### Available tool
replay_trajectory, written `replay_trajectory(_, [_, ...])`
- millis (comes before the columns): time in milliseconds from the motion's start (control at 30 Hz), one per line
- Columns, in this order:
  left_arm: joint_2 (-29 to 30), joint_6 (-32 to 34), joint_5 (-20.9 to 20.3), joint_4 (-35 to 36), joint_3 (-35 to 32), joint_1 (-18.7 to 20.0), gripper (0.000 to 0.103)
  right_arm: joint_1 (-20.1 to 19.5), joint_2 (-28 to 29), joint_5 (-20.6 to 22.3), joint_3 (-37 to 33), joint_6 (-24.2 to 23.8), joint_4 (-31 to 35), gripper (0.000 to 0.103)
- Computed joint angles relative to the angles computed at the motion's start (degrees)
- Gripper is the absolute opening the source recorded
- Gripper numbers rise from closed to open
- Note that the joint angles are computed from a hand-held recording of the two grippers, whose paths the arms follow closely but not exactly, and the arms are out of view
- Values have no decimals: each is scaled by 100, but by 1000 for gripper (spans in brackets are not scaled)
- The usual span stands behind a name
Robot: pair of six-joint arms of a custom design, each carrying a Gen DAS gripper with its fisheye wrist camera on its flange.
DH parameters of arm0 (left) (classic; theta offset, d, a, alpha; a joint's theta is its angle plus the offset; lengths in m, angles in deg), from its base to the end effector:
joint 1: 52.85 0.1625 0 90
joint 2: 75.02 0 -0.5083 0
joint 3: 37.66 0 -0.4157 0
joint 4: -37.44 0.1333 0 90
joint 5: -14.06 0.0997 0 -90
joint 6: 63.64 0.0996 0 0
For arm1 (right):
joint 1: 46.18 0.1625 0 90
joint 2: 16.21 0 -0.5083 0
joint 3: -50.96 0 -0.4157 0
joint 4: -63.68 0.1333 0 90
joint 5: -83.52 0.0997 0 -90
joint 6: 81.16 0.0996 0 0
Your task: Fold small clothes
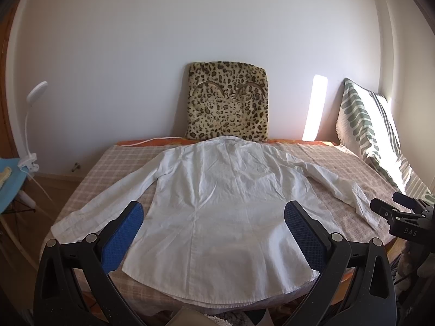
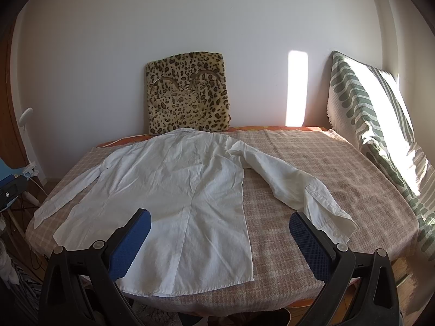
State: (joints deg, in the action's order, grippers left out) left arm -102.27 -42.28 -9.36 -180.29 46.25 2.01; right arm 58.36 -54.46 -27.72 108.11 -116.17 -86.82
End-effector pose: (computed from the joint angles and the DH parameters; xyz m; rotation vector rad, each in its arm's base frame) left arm -0.2480 -0.7428 0.1294 0.1043 1.9110 -1.3651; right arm 0.3272 -0.8745 0.3393 0.8951 -2.3687 0.8600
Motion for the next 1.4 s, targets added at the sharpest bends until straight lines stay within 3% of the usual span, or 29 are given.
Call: replay_trajectory(1400, [11, 18, 24, 23, -58, -12, 103, 15, 33, 36, -99, 107, 210, 103])
